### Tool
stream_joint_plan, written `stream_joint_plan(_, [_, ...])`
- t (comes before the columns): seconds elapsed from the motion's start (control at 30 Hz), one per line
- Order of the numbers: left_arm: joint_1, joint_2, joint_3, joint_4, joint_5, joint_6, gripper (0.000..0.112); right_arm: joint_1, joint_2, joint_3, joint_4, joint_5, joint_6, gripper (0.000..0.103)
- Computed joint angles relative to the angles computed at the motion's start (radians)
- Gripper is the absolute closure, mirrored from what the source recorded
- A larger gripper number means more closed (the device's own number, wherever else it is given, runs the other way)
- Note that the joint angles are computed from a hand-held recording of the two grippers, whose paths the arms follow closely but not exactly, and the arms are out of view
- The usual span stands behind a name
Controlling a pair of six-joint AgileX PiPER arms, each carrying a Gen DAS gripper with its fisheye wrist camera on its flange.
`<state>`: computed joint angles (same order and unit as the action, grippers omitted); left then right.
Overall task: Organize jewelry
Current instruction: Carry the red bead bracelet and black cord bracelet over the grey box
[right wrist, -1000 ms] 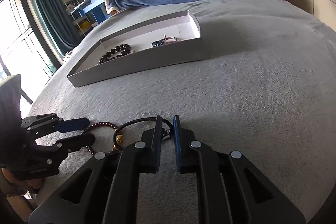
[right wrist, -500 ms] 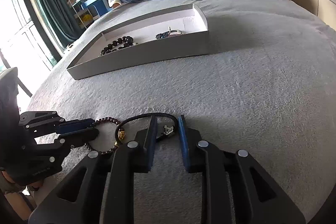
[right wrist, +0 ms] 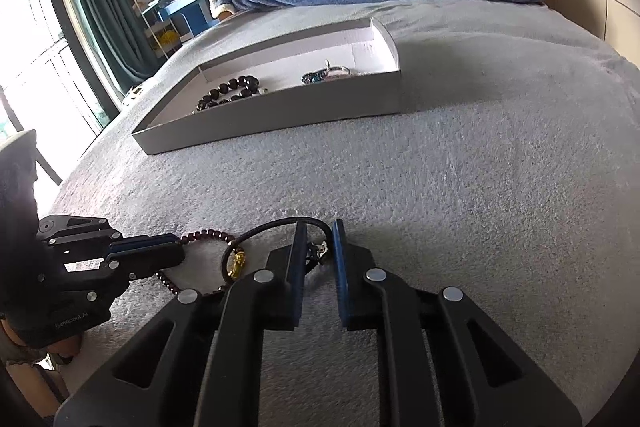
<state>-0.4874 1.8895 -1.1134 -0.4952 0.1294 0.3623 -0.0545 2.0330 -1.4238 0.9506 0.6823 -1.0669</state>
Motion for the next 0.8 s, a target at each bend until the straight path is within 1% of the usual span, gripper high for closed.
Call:
stream_joint_plan(0.13, [0.008, -0.011, 0.013, -0.15, -0.007, 0.141, 0.106, -0.006, -0.004, 0.004, 0.018, 0.005, -0.016, 0.09])
stream_joint_plan(0.27, [0.024, -0.036, 0.038, -0.416, -0.015, 0.399, 0.106, -0.008, -0.007, 0.007, 0.031, 0.011, -0.03, 0.09])
stream_joint_plan(0.37, [0.038, -0.058, 0.056, -0.531, -0.019, 0.507, 0.106, -0.017, -0.017, 0.018, 0.057, 0.023, -0.059, 0.09])
stream_joint_plan(0.53, [0.062, -0.09, 0.075, -0.486, -0.022, 0.478, 0.106, -0.029, -0.025, 0.011, 0.073, 0.057, -0.07, 0.09])
stream_joint_plan(0.63, [0.075, -0.112, 0.081, -0.425, -0.026, 0.423, 0.106, -0.035, -0.023, -0.009, 0.073, 0.08, -0.062, 0.09])
stream_joint_plan(0.67, [0.084, -0.119, 0.081, -0.435, -0.024, 0.433, 0.106, -0.036, -0.021, -0.018, 0.071, 0.087, -0.056, 0.09])
stream_joint_plan(0.77, [0.111, -0.137, 0.087, -0.568, -0.015, 0.562, 0.106, -0.031, -0.021, -0.046, 0.061, 0.094, -0.039, 0.09])
stream_joint_plan(0.8, [0.117, -0.142, 0.087, -0.589, -0.011, 0.584, 0.106, -0.029, -0.021, -0.054, 0.06, 0.096, -0.038, 0.09])
